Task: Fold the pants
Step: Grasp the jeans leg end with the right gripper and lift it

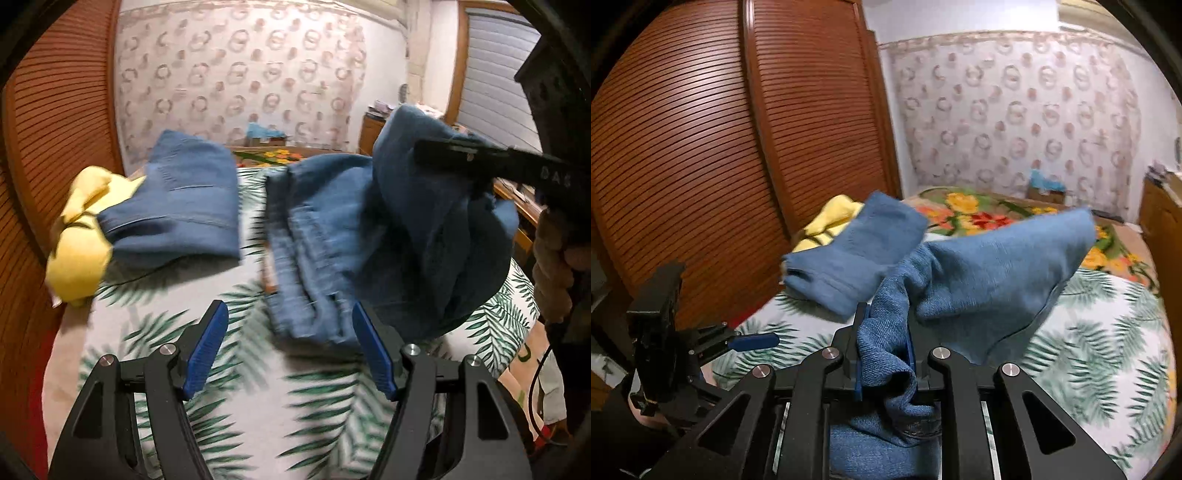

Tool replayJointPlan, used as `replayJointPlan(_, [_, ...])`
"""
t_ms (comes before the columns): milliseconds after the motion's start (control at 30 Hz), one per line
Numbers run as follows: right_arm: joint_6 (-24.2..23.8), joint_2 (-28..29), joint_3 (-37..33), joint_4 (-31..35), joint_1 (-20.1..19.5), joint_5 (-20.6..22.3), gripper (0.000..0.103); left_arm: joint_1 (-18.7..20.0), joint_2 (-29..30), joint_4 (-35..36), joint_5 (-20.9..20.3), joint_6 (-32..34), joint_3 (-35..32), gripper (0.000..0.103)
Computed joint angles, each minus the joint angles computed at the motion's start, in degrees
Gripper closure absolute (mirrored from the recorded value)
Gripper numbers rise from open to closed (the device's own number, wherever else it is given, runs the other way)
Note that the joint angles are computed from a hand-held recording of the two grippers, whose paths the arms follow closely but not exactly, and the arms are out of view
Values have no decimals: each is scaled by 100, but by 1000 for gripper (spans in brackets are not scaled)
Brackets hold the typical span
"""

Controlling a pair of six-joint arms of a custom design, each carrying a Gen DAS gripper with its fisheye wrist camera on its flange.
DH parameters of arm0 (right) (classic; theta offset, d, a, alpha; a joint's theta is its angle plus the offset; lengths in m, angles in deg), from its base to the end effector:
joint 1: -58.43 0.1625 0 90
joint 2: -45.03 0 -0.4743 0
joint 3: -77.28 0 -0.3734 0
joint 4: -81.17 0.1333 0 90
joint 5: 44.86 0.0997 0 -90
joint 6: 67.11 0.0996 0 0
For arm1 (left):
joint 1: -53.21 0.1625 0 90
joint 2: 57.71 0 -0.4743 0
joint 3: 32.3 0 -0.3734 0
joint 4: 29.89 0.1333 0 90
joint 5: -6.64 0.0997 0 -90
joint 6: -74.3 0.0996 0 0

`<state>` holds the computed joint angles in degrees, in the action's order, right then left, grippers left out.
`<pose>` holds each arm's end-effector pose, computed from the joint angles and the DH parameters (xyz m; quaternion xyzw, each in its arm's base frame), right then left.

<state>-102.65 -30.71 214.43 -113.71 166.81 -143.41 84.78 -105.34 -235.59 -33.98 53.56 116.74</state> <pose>0.2498 -0.3760 0.2914 0.3954 -0.8382 0.3548 0.1236 -0.1960 -0.3656 0.1087 0.2420 0.8700 -0.3512 0.2474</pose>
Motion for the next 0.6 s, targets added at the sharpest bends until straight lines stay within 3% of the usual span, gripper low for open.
replayJointPlan(267, [-240,628,-343,579,9,-118,87,-22,-364,96,353,-419,348,32])
replayJointPlan(433, [-194,799,-472,1035,-225,-159,86,-18,-445,92,411,-368,325,32])
replayJointPlan(600, [-133,498,-607,1418,-249,-98,73,-46,-451,92,451,-329,305,32])
